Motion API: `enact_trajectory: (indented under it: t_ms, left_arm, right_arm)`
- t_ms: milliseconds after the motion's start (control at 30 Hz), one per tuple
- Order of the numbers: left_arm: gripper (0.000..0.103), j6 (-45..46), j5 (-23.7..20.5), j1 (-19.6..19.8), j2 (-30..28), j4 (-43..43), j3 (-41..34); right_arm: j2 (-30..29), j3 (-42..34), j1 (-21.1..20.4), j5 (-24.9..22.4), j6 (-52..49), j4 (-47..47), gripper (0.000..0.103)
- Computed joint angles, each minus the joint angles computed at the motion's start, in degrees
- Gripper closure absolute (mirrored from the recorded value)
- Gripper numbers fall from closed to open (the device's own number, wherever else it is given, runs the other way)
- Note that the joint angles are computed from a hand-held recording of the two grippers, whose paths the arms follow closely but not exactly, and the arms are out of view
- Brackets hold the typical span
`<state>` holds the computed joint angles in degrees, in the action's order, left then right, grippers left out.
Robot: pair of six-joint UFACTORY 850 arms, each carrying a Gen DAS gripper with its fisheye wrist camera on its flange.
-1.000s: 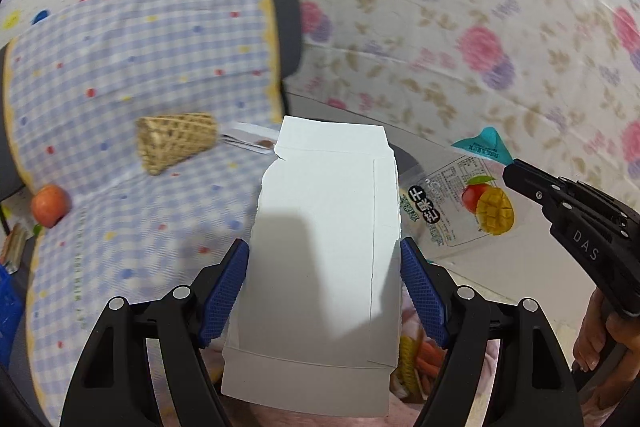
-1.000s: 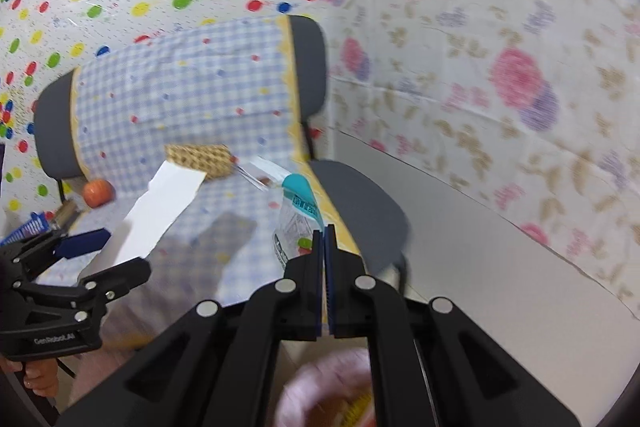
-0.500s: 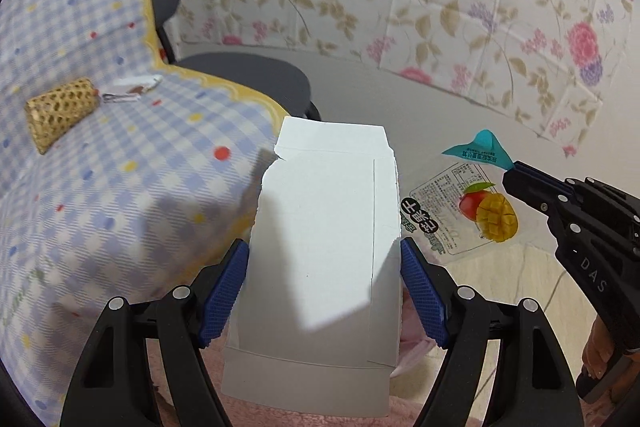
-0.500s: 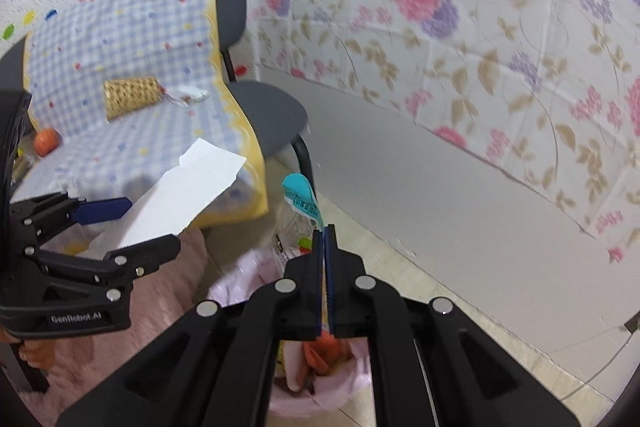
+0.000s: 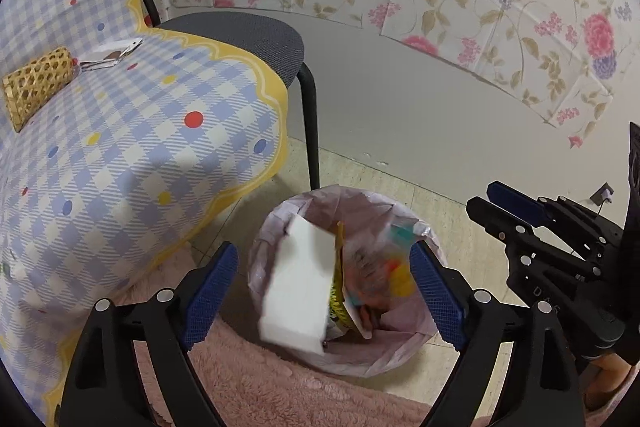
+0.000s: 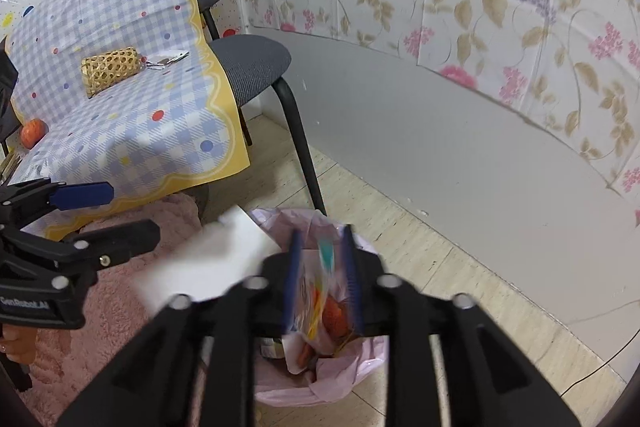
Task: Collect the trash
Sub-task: 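Move both tools back toward the chair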
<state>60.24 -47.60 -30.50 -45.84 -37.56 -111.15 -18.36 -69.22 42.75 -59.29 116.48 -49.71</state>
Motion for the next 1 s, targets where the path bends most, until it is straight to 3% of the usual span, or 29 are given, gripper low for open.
enact_trajectory:
  t_ms: [333, 500, 767, 1000]
  left_arm:
    - [0.016, -2.30, 3.65, 2.30, 0.55, -1.86, -2.13]
    - [0.016, -1.71, 6.89, 4.05, 2.11, -3.67, -2.11]
    - [0.016, -7.23, 11.98, 7.82, 0.26, -1.61, -8.80]
    - [0.016, -20.21, 12.21, 10.04, -8.12, 8.57, -24.57]
  right_arm:
    - [2.29, -1.61, 0.86, -3.84, 1.36, -5.45, 0.076]
    - [1.57, -4.70, 0.45, -3.42, -1.14, -8.60, 0.076]
    - [-2.59, -12.02, -3.01, 1.98, -7.17, -12.89, 0.076]
    - [-8.56, -21.20, -6.82, 8.02, -14.98, -13.33, 0.076]
